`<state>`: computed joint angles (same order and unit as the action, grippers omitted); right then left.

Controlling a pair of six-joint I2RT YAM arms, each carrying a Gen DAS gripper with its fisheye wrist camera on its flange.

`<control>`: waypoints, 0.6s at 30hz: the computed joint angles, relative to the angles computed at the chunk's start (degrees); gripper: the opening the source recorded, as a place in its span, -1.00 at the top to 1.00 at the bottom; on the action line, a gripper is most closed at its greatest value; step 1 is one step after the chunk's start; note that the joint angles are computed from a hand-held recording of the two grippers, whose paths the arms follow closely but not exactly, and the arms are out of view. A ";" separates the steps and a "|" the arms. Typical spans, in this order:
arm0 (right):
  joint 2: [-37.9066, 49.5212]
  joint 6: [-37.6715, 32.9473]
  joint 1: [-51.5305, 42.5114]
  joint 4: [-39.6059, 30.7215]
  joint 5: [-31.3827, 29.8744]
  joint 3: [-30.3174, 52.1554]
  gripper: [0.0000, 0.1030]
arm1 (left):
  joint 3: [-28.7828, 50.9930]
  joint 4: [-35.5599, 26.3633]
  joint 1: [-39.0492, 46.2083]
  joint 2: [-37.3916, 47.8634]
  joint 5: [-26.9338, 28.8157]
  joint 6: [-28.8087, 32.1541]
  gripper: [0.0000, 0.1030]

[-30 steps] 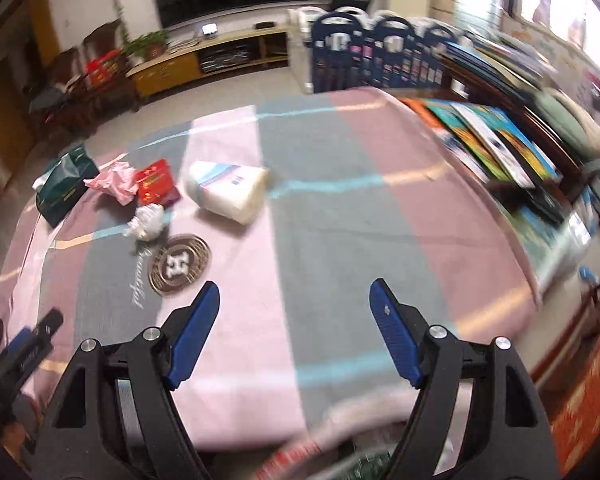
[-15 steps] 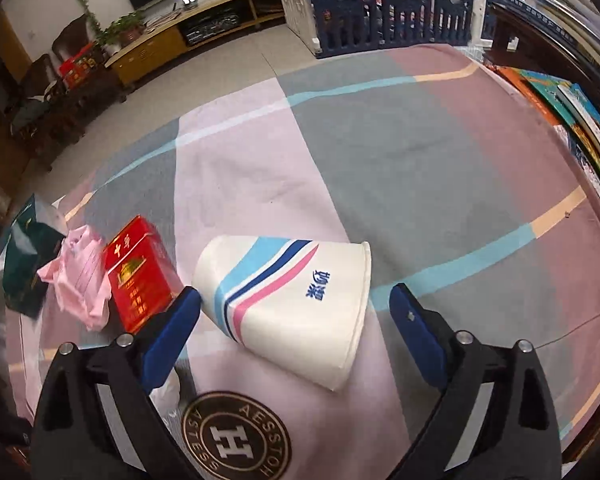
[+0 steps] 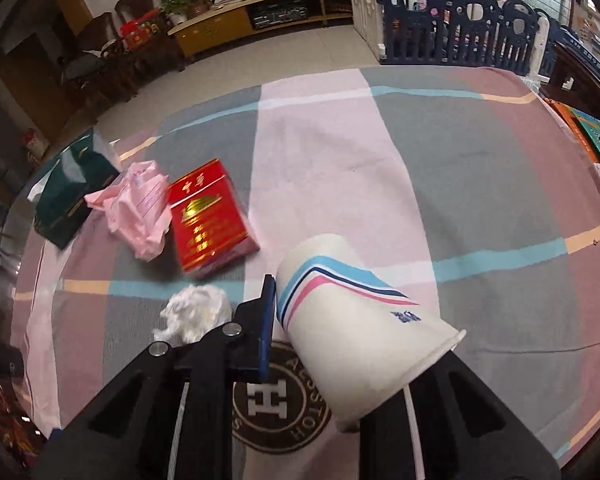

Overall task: Collect trash
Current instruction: 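Grasp the white paper cup with the right gripper while the left grasps the crumpled white tissue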

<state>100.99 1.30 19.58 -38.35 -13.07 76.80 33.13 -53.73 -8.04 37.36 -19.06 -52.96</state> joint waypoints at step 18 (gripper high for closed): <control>-26.58 -18.55 -20.49 -12.58 -10.18 -19.80 0.61 | 19.46 29.72 -3.79 50.18 7.49 24.17 0.42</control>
